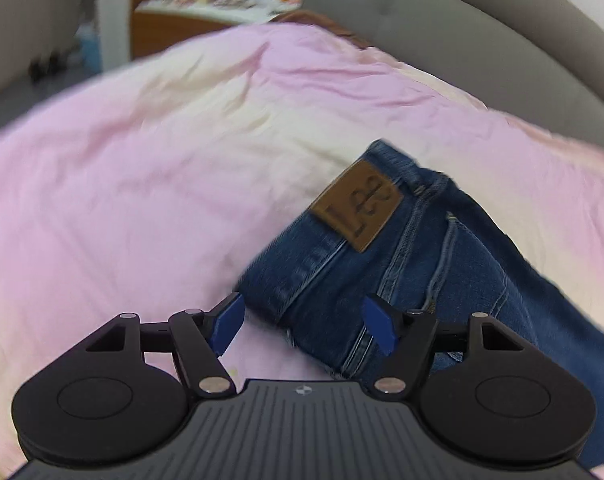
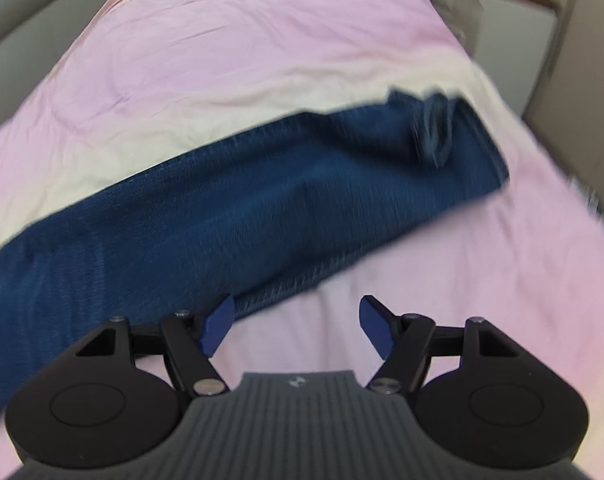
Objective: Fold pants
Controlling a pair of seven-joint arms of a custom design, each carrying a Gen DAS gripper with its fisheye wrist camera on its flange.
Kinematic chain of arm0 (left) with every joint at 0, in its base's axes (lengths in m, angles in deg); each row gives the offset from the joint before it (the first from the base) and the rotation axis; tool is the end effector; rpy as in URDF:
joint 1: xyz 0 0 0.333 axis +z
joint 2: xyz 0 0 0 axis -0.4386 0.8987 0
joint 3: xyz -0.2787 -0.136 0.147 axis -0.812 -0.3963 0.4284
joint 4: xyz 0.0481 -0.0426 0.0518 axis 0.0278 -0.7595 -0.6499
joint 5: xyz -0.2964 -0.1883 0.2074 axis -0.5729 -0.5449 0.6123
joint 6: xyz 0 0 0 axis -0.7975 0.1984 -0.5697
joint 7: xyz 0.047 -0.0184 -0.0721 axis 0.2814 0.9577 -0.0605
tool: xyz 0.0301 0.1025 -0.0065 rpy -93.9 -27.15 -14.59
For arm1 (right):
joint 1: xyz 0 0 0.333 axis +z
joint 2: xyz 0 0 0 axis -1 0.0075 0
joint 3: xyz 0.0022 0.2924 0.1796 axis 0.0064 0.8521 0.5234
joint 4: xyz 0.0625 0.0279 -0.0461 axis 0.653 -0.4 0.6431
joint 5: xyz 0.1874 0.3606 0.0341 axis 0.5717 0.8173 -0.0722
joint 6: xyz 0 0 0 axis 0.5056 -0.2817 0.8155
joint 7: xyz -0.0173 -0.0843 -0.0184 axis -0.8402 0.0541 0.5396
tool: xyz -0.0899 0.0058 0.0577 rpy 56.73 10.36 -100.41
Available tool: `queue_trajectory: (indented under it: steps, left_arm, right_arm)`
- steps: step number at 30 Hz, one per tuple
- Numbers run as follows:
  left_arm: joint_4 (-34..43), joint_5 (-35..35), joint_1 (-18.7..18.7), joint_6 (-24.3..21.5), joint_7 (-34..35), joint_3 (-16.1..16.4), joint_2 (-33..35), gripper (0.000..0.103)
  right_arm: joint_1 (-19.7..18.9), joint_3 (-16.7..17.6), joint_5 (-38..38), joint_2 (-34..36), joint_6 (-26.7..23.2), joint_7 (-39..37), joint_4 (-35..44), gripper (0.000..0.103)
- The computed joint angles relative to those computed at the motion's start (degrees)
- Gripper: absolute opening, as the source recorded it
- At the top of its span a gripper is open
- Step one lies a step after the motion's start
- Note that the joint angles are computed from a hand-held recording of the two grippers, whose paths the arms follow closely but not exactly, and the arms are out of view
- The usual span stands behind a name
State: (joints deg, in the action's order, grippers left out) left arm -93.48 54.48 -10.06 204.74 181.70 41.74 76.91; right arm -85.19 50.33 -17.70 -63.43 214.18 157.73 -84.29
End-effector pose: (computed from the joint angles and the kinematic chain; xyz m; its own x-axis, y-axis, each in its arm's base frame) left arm 0.6408 0.1558 0.4496 0.3021 -0.9166 0.2620 -0.7261 -0.3993 -0.5598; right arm 0.5362 0.0691 0.4383 -0.5830 -0.7999 -0.1424 -0.6522 0.5652 -0.5051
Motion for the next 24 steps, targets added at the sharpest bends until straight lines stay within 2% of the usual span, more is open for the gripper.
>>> queue_trajectory:
  steps: [3,6,8,10,11,12,15,17,20,22,24]
  left_arm:
    - [-1.09,-8.53,1.68,2.54,-0.37,-1.78,1.92,0.08]
    - [-1.21,-19.26,4.91,5.54,2.61,-5.66,3.87,0.084]
    - [-0.4,-22.58,5.63,6.42,4.02,-6.58,4.94,0.082]
    - [0.93,-20.63,4.79,5.88,2.42,-5.42,5.79,0.057]
    - [1.64,-17.05,3.23,5.79,-0.03,-3.71,6.03,0.043]
    - [2.49,-11.35,0.88,4.98,-3.96,-1.07,6.24,0.034]
    - [6.13,11.96,-9.61,1.82,-19.11,9.74,7.82,0.024]
    - [8.81,25.72,-16.22,-1.11,-27.75,16.35,9.47,0.022]
    - [11.91,36.73,-20.15,-6.39,-33.24,19.32,11.37,0.022]
    - [12.4,41.7,-21.22,-7.55,-35.43,19.77,11.81,0.022]
    - [12.78,45.21,-21.43,-8.23,-37.2,19.57,12.18,0.022]
  right_arm:
    - [-1.17,0.48,-0.54,-1.97,7.25,9.78,-5.22,0.066]
    - [-2.42,1.39,-2.52,-1.87,9.27,14.24,-6.25,0.066]
    - [-3.4,1.55,-5.51,-1.91,9.73,16.23,-6.16,0.066]
    - [-4.69,1.35,-9.03,-1.75,10.38,18.45,-5.87,0.066]
    - [-5.28,1.19,-10.68,-2.15,10.2,19.66,-5.97,0.066]
    - [-5.86,1.07,-12.14,-2.17,9.68,20.56,-5.68,0.064]
    - [-7.39,-0.23,-14.14,-3.5,6.26,19.09,-5.21,0.059]
    - [-8.51,-0.9,-15.4,-3.42,4.49,18.14,-4.38,0.052]
    - [-9.81,-2.04,-16.91,-2.84,3.03,16.58,-3.0,0.05]
    - [-10.56,-2.72,-19.43,-1.87,2.62,14.18,-1.26,0.05]
    - [-10.37,-3.61,-20.01,-0.54,3.57,8.04,0.61,0.049]
